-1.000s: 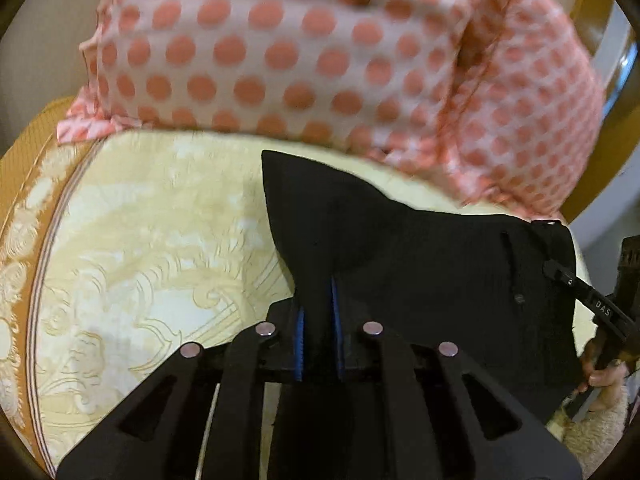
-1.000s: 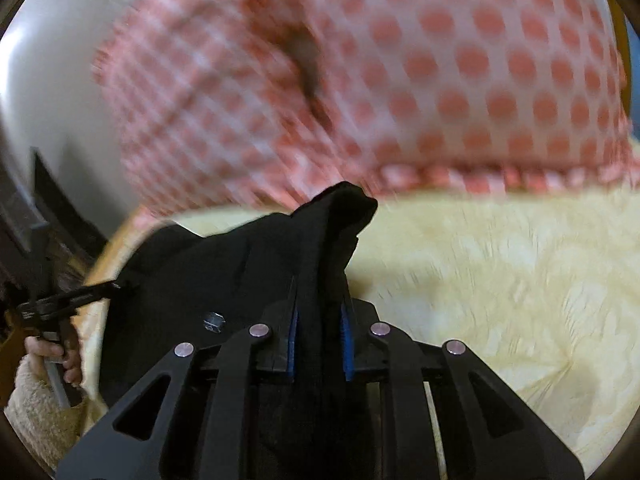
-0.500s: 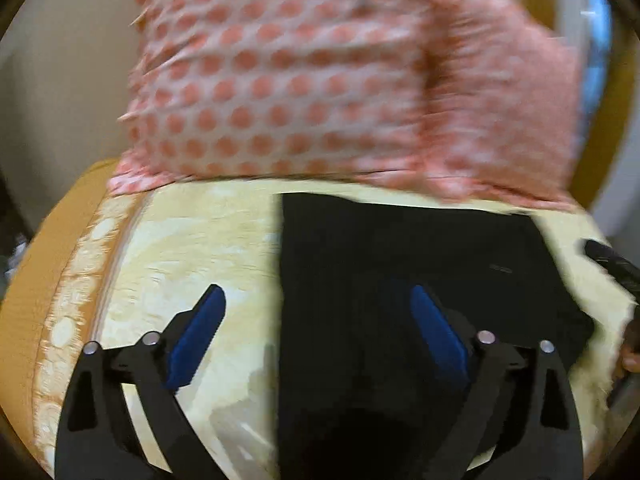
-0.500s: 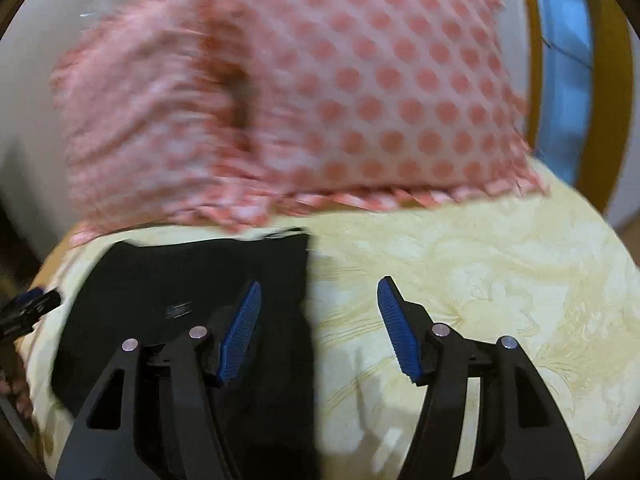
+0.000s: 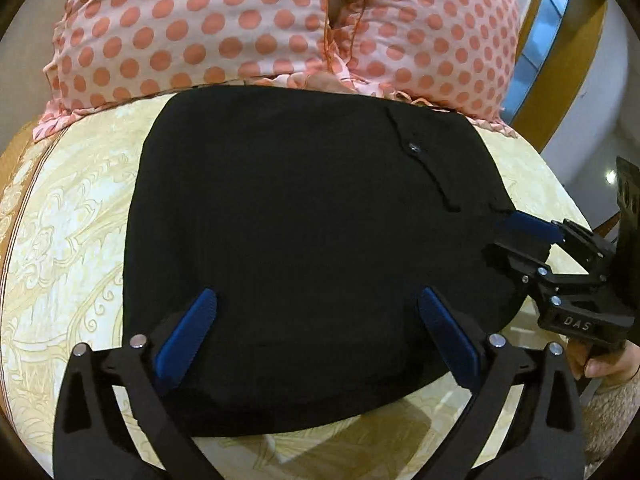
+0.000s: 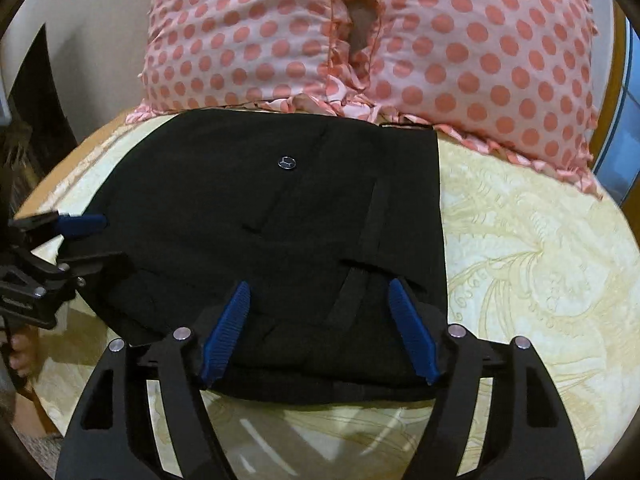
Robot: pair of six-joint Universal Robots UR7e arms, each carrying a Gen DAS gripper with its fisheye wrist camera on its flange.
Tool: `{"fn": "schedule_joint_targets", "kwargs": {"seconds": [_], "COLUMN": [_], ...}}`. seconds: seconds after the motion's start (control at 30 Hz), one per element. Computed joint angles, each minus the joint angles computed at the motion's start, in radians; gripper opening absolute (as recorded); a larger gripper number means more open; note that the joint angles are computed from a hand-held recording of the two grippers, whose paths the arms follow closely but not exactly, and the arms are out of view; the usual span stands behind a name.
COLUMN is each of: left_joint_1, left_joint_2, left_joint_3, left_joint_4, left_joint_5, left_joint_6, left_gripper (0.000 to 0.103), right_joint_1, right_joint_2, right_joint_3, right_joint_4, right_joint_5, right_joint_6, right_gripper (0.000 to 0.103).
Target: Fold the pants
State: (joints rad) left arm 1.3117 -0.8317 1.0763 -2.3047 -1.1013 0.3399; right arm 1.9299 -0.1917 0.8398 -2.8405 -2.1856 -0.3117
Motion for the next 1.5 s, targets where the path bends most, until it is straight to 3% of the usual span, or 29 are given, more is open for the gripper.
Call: {"fn": "schedule_joint_targets", "kwargs": {"seconds": [0.07, 0.13, 0.17, 0.3, 0.5, 0.63, 0.93, 1.27, 1.5], "left_joint_1": [0.001, -0.001, -0.003, -0.021, -0.028, -0.035, -0.043, -0.045, -0.036], "left_joint_2": [-0.001, -0.041, -0.065, -0.164, -0.268, -0.305, -0.314, -0.292, -0.296], "left_joint_3": [-0.006, 0.048, 0.086, 0.261, 0.467, 0.558, 0.615, 0.612, 0.627], "left_joint_4": [0.001, -0.06, -0.112, -0.319, -0.494, -0.57, -0.614, -0.635, -0.668], "left_joint_5": [-0.004, -0.003, 0.009, 0.138, 0.221, 0.241, 0.25, 0.307, 0.282], "left_joint_6": [-0.036, -0.065, -0.062, -0.032, 0.03, 0.066, 0.098, 0.101, 0.102], "left_gripper": [0.101, 0.101, 0.101, 0.101, 0.101, 0.101, 0.101, 0.101, 0.101], "right_joint_1": [0.003, 0.017, 0.019, 0.019, 0.062, 0.087, 0.108, 0.106, 0.103], "right_joint_2": [-0.013, -0.02, -0.039, -0.117, -0.099, -0.06, -0.019, -0.012, -0.006], "right_joint_3": [0.03, 0.063, 0.102, 0.27, 0.376, 0.376, 0.361, 0.358, 0.359], "right_joint_4": [-0.051, -0.154, -0.214, -0.362, -0.512, -0.512, -0.528, -0.502, -0.495], "right_joint_5": [-0.011, -0.101, -0.126, -0.109, -0.105, -0.108, -0.146, -0.188, -0.186], "right_joint_6": [0.057, 0.123, 0.158, 0.24, 0.095, 0.031, 0.0, 0.044, 0.053], "right_gripper": [0.081, 0.101, 0.102, 0.102, 0.102, 0.102, 0.102, 0.102, 0.102]}}
